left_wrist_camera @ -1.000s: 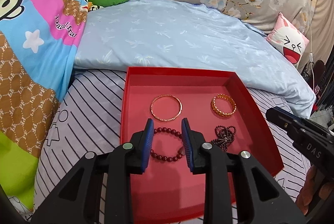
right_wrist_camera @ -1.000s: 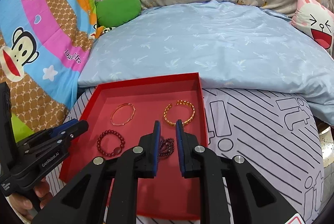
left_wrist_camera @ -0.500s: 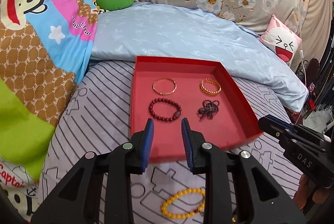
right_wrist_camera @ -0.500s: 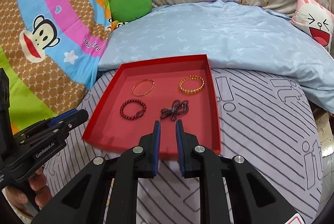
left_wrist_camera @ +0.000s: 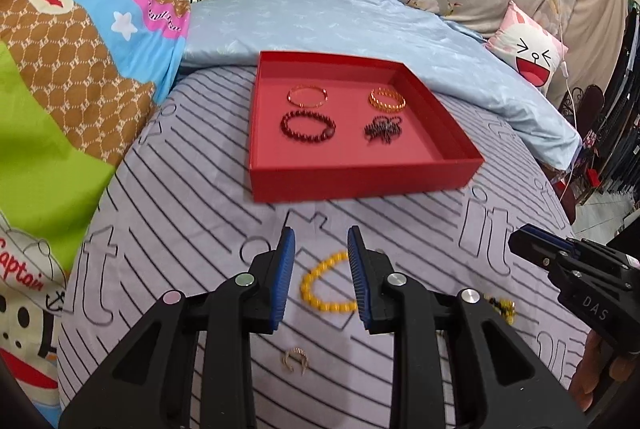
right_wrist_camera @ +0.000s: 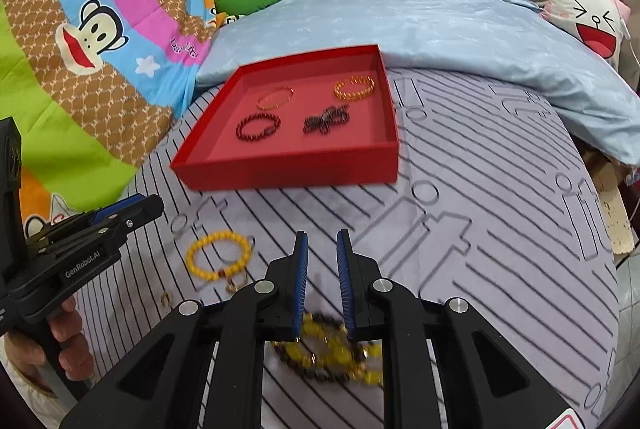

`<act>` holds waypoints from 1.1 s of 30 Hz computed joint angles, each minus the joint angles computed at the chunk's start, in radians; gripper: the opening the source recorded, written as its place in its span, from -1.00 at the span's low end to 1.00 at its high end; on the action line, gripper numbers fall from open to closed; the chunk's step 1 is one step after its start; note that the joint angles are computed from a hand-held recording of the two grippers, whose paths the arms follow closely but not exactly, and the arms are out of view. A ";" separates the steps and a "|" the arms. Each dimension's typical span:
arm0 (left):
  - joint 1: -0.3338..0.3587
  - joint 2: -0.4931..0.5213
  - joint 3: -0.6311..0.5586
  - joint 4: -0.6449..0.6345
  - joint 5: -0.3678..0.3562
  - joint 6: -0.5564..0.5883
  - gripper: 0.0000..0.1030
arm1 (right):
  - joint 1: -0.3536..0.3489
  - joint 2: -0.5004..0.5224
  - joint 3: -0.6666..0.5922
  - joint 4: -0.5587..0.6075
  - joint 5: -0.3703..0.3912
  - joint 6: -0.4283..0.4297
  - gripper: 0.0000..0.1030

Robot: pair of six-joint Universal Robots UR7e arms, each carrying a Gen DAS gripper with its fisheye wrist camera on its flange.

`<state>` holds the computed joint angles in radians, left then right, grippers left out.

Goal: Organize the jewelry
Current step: 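Move left tool to a small gold earring while right tool approaches the yellow-and-black bead bracelet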

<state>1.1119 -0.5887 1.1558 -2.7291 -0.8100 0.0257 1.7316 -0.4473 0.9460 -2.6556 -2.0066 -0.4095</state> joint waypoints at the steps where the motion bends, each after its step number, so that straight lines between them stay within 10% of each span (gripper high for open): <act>1: -0.002 -0.010 0.026 -0.002 0.000 -0.008 -0.49 | -0.002 -0.012 0.025 -0.007 -0.001 0.006 -0.70; 33: -0.006 -0.088 0.225 -0.012 -0.011 -0.140 -0.49 | -0.044 -0.093 0.232 -0.081 -0.038 0.049 -0.70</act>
